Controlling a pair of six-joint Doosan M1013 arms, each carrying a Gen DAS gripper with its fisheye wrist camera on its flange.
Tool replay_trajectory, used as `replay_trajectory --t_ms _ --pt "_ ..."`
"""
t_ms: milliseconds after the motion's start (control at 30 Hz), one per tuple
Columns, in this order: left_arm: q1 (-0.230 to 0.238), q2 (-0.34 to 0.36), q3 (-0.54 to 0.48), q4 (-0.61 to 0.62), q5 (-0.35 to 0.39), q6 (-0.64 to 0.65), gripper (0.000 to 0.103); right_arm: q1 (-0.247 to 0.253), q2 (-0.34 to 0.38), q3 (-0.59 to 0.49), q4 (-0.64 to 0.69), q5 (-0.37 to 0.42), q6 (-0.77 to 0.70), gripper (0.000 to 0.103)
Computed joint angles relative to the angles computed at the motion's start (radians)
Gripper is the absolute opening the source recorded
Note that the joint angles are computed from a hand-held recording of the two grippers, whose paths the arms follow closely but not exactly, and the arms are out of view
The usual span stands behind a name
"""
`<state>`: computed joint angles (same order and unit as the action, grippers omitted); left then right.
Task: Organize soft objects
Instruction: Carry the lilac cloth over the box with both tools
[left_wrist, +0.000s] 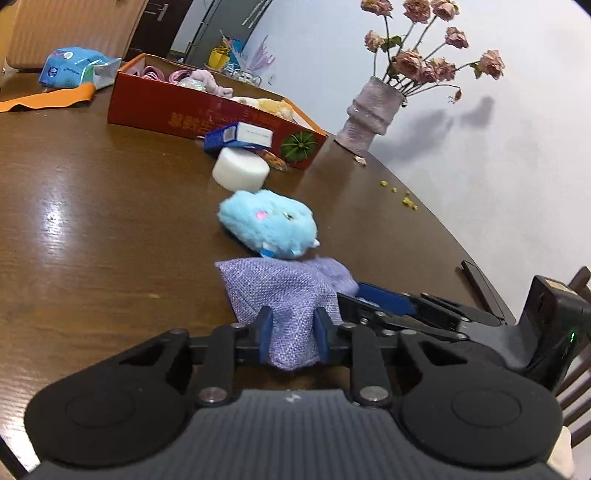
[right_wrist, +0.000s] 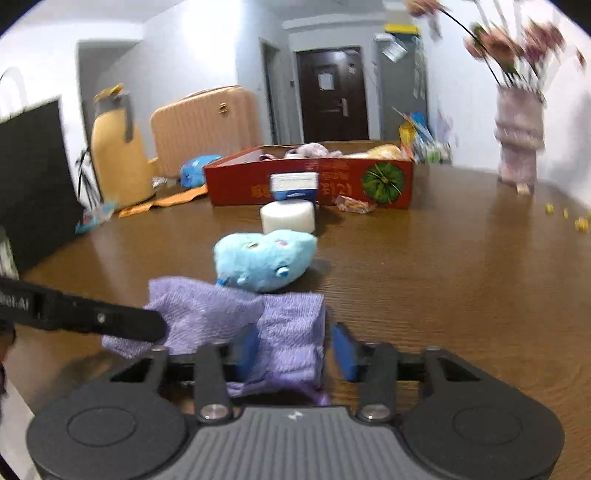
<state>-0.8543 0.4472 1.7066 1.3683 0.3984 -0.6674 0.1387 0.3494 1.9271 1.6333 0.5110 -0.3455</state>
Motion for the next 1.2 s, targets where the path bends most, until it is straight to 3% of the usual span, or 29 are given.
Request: replay_trajectory --t_ms 67,200,233,267,300,400,433,567,700,800,900,1067,1200 --pt "-0.008 0.002 -0.002 -0.005 0.018 0.005 0.021 0.014 -0.009 0.017 0.045 -0.026 -0.092 0.027" --pt "-0.03 -0.002 0.001 -0.001 0.081 0.022 0.023 0.012 -0.018 0.03 0.053 -0.013 -0.113 0.02" --pt "-0.042 0.0 -0.001 0.006 0.13 0.024 0.036 0.011 -0.021 0.035 0.063 -0.01 -0.123 0.019" --pt "-0.055 0.003 -0.004 0.0 0.181 0.034 0.059 0.011 -0.024 0.039 0.067 -0.011 -0.124 0.018" --pt "-0.061 0.006 -0.01 -0.032 0.206 0.07 0.067 0.011 -0.027 0.043 0.072 -0.014 -0.128 0.017" --pt "-0.046 0.002 0.002 -0.044 0.129 0.082 0.044 0.009 -0.031 0.051 0.086 -0.005 -0.138 0.017" --pt "-0.04 0.003 0.003 -0.052 0.107 0.078 0.03 0.007 -0.03 0.051 0.081 0.001 -0.131 0.017" --pt "-0.032 0.0 0.006 -0.004 0.091 0.047 0.015 -0.006 -0.03 0.036 0.014 0.039 -0.049 0.016" --pt "-0.023 -0.018 0.013 0.132 0.09 -0.039 0.013 -0.033 -0.041 0.013 0.003 0.149 0.016 0.013" --pt "0.003 -0.028 0.005 0.263 0.082 -0.11 0.013 -0.031 -0.038 -0.018 0.064 0.167 -0.041 0.013" --pt "0.044 -0.027 -0.027 0.347 0.052 -0.12 0.013 -0.03 -0.008 -0.084 0.061 0.188 -0.009 0.013" --pt "0.117 -0.002 -0.108 0.393 -0.001 -0.057 0.013 -0.013 0.054 -0.213 0.071 0.182 -0.012 0.012" --pt "0.193 0.043 -0.198 0.366 -0.079 -0.008 0.013 0.005 0.134 -0.369 -0.003 0.166 0.103 0.012"
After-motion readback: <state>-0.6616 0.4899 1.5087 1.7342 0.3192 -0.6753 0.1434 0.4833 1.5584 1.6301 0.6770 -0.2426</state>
